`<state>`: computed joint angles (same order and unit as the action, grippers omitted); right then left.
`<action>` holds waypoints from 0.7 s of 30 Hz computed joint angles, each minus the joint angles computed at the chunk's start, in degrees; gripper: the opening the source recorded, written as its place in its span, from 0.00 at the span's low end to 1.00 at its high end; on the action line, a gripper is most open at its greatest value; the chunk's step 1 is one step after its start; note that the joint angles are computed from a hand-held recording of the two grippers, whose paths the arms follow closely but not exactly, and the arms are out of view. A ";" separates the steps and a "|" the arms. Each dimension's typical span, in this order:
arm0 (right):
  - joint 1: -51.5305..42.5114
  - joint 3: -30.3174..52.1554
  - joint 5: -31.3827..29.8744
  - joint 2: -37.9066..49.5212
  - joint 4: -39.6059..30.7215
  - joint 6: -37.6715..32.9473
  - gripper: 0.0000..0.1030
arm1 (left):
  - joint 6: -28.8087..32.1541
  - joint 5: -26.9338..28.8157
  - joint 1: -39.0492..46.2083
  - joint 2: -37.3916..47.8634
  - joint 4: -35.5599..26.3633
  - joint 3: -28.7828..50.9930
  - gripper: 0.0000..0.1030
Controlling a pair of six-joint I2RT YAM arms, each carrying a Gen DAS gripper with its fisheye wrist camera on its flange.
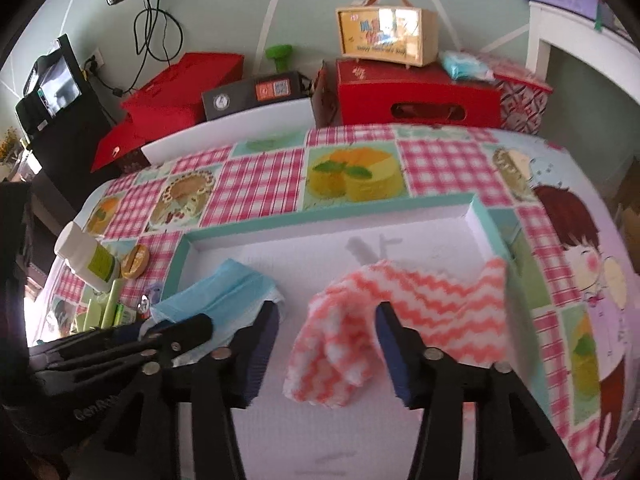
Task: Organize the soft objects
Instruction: 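Open the left gripper dropping the mask while the right gripper releases the towel into the tray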
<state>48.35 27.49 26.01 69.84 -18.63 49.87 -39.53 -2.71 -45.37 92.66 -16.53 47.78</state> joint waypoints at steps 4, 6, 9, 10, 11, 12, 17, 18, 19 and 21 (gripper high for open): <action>1.20 1.00 1.95 -0.81 -2.37 0.66 0.67 | 0.05 -0.33 2.08 -2.70 -0.19 -1.45 0.64; 1.69 1.65 2.76 -0.31 -3.35 0.88 0.69 | -0.56 -1.59 1.87 -1.97 -0.22 -1.19 0.66; 1.82 2.29 3.34 0.76 -4.12 1.00 0.75 | -1.22 -3.83 1.98 -2.12 -1.02 -1.34 0.67; 1.86 2.43 3.56 1.07 -4.46 1.06 0.77 | -1.42 -4.91 2.03 -2.30 -1.18 -1.61 0.68; 1.79 2.66 3.81 1.56 -4.79 1.09 0.79 | -1.52 -5.63 2.06 -2.38 -1.27 -1.72 0.69; 1.81 2.82 4.17 1.86 -5.21 1.39 0.80 | -1.62 -6.35 2.10 -2.34 -1.26 -1.82 0.76; 0.86 3.04 5.05 2.79 -6.22 2.54 1.00 | -1.99 -15.40 1.06 -2.30 0.08 -2.95 0.97; 0.82 3.18 5.31 3.09 -6.77 2.83 1.00 | -2.00 -17.41 0.66 -2.24 -0.16 -2.92 0.97; 0.72 3.28 5.48 3.31 -7.23 3.05 1.00 | -1.84 -19.40 0.41 -2.22 -0.35 -2.92 0.97; 0.32 3.07 5.19 3.18 -7.32 3.35 1.00 | -1.74 -20.66 0.44 -2.44 -0.04 -3.17 0.97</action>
<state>48.67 30.55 31.20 73.02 -25.95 53.21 -41.27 -23.37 -44.93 90.23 -16.57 44.61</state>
